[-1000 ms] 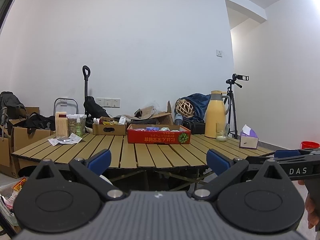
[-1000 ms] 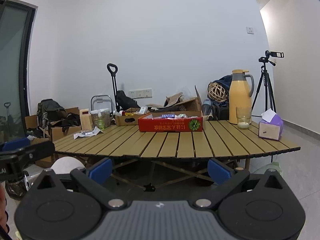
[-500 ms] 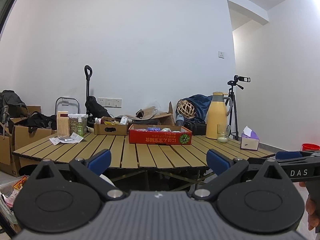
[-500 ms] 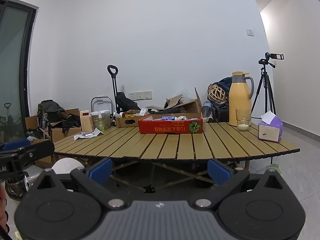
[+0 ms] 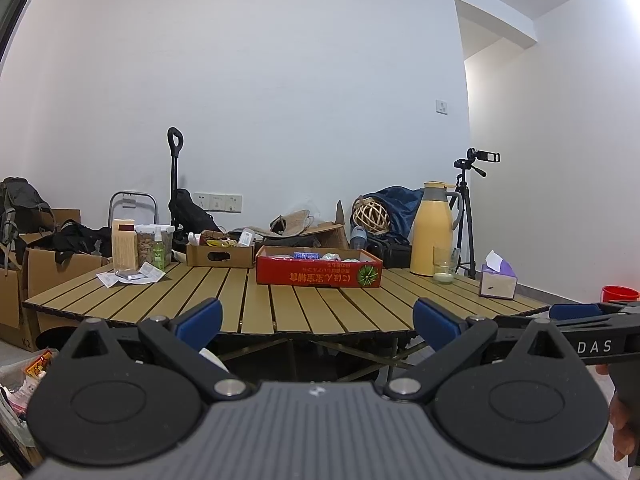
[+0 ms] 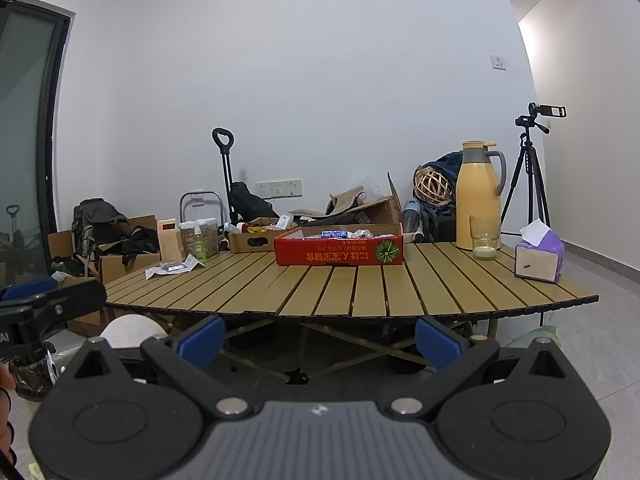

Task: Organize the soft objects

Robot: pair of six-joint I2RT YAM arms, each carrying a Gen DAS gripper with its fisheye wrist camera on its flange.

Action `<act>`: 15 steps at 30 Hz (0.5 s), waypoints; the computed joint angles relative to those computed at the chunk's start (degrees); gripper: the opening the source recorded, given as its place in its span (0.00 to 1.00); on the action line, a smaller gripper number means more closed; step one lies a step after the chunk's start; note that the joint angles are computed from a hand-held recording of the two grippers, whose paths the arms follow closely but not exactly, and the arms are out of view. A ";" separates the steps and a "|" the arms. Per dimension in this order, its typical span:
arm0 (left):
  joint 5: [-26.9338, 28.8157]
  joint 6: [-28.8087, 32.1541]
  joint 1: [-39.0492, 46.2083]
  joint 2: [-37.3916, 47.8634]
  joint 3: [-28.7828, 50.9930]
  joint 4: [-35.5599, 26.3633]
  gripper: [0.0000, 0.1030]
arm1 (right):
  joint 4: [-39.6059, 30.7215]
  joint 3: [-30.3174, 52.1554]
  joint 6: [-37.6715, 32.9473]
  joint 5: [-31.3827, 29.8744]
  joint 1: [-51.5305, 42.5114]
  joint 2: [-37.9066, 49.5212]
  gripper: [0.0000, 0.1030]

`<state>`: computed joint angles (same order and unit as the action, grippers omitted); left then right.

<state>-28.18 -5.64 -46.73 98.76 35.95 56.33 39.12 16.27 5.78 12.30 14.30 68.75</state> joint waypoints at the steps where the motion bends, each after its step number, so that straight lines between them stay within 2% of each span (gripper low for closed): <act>1: 0.07 -0.04 0.06 -0.07 0.03 -0.17 1.00 | 0.10 -0.02 -0.03 0.03 0.03 0.07 0.99; 15: 0.14 0.06 0.07 -0.07 0.13 -0.13 1.00 | 0.00 0.12 -0.02 -0.07 -0.01 0.28 0.99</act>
<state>-28.03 -5.58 -46.66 98.69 36.08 56.20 39.11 16.39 5.76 12.23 14.29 69.03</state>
